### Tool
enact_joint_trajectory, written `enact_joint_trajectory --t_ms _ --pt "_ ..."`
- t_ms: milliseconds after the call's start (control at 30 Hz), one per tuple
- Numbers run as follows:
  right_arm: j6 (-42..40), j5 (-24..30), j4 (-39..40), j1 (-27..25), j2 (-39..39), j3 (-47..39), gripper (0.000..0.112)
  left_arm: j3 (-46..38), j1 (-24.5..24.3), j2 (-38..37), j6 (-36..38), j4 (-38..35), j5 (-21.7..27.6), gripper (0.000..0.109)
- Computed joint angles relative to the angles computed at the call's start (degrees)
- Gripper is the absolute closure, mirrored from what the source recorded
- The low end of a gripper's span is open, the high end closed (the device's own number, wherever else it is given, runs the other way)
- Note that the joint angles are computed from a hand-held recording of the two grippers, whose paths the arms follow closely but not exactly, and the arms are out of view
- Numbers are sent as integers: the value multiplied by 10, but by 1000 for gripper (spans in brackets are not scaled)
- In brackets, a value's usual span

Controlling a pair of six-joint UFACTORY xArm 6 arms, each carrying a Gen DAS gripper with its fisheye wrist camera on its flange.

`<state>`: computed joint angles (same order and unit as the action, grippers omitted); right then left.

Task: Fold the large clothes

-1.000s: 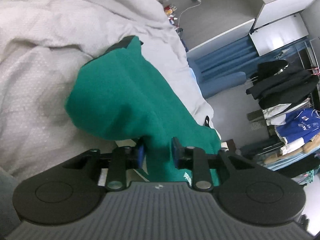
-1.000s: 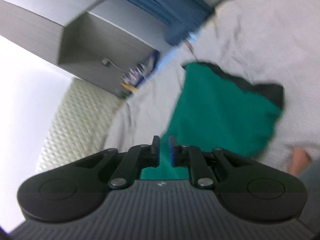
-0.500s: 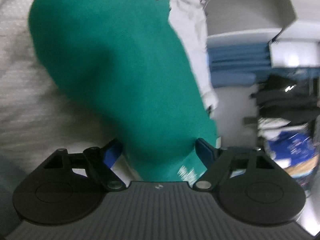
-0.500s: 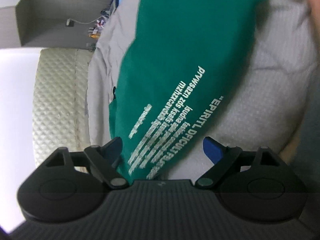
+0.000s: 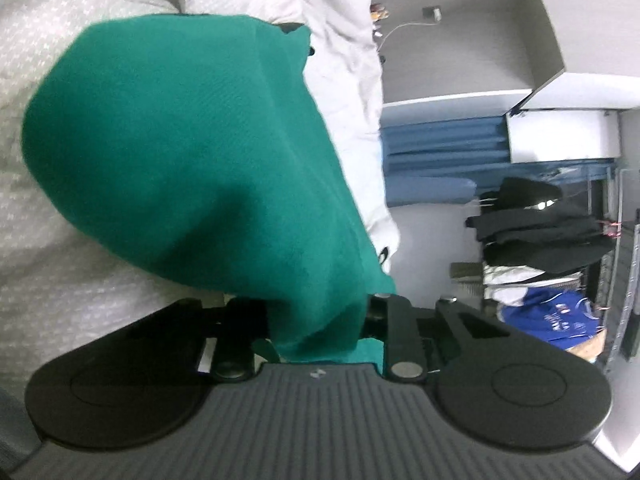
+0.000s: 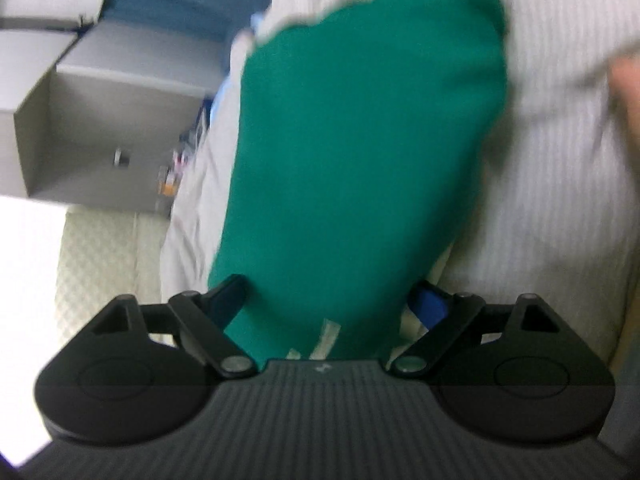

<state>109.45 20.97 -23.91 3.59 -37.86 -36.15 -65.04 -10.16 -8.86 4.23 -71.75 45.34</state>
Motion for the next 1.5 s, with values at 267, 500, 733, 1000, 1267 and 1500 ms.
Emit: enact_joint_trajectory --t_ms 267,500,733,1000,1267,1500 --pt "70 14 -104 -35 4 -11 71 0 -3 -1 64 -44 -22 79" --pt "-46 -38 -63 -49 -19 -35 95 -25 -25 -30 73 17 -55 81" --pt "-252 28 94 -32 -100 -41 98 4 -21 -116 28 106 -41 83" --pt "-341 34 173 -42 -90 -26 91 42 -11 -134 43 91 -27 76" --pt "-470 -53 285 -53 1 -96 42 -64 -21 -37 72 38 -44 64" --pt "-535 -49 317 -75 126 -204 40 -241 -35 111 86 68 -64 50"
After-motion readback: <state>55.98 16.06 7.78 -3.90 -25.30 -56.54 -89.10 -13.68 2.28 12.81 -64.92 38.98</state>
